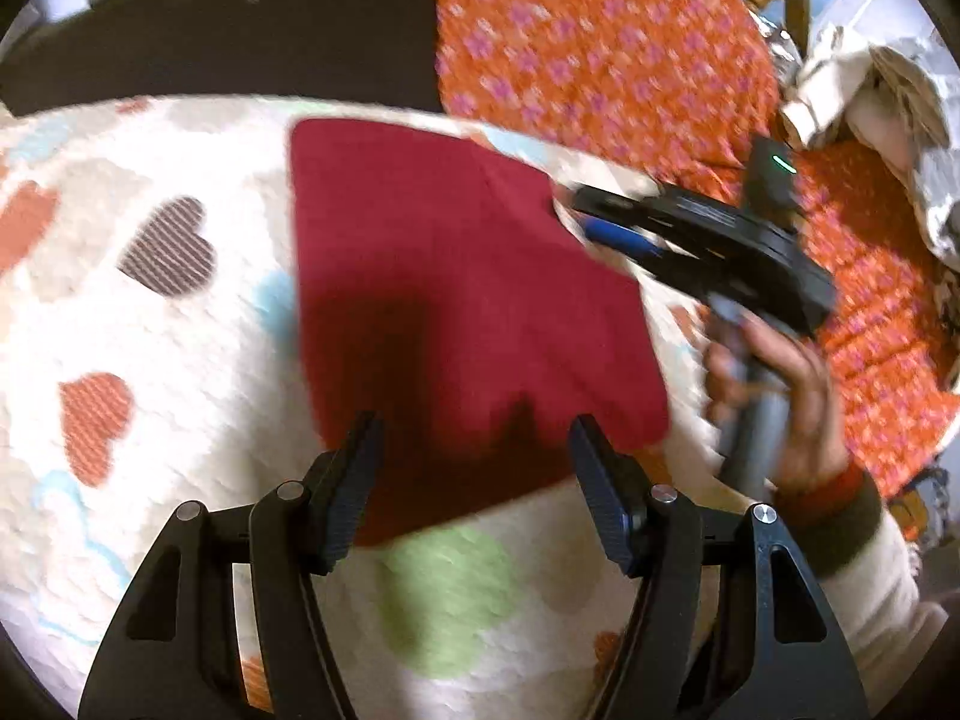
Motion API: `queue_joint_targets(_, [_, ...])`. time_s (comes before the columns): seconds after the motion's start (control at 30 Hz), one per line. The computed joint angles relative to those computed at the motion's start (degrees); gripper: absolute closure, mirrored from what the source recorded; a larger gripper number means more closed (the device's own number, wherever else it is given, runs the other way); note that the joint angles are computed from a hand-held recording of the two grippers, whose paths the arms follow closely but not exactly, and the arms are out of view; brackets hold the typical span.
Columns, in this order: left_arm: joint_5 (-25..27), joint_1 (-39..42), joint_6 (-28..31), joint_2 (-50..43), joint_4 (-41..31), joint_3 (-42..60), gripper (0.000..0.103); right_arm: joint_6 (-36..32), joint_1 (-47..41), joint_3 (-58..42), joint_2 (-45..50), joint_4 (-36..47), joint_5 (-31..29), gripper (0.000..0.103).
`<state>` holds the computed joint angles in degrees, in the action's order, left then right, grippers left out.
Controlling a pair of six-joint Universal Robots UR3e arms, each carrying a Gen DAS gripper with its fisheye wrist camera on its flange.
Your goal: Fold small clothes
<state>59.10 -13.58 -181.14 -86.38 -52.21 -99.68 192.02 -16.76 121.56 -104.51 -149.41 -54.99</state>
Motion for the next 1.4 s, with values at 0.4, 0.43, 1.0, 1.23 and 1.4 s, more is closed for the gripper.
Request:
queue_joint_targets(0.4, [7.41, -5.34, 0.96, -4.81, 6.65, -3.92, 0.039, -5.52, 17.77, -14.52, 14.13, 0.13, -25.43, 0.085])
queue_joint_targets(0.43, [7.75, -5.82, 0.8, -5.43, 7.29, -3.84, 0.038, -6.45, 18.55, -14.62, 14.46, -0.83, -27.49, 0.09])
queue_joint_targets(1.0, [12.11, -8.41, 0.37, -7.34, 10.99, -4.26, 0.033, -7.07, 7.37, 3.39, -17.1, 16.2, -3.7, 0.06])
queue_joint_targets(1.23, [14.25, -8.4, -0.6, -6.18, 9.44, -4.2, 0.033, -3.1, 20.83, 7.68, -7.84, 5.64, -23.07, 0.095])
queue_joint_targets(1.4, [17.16, -8.48, -1.2, -5.9, 9.06, -3.53, 0.033, -1.65, 18.16, 11.98, -10.17, 3.52, -20.46, 0.095])
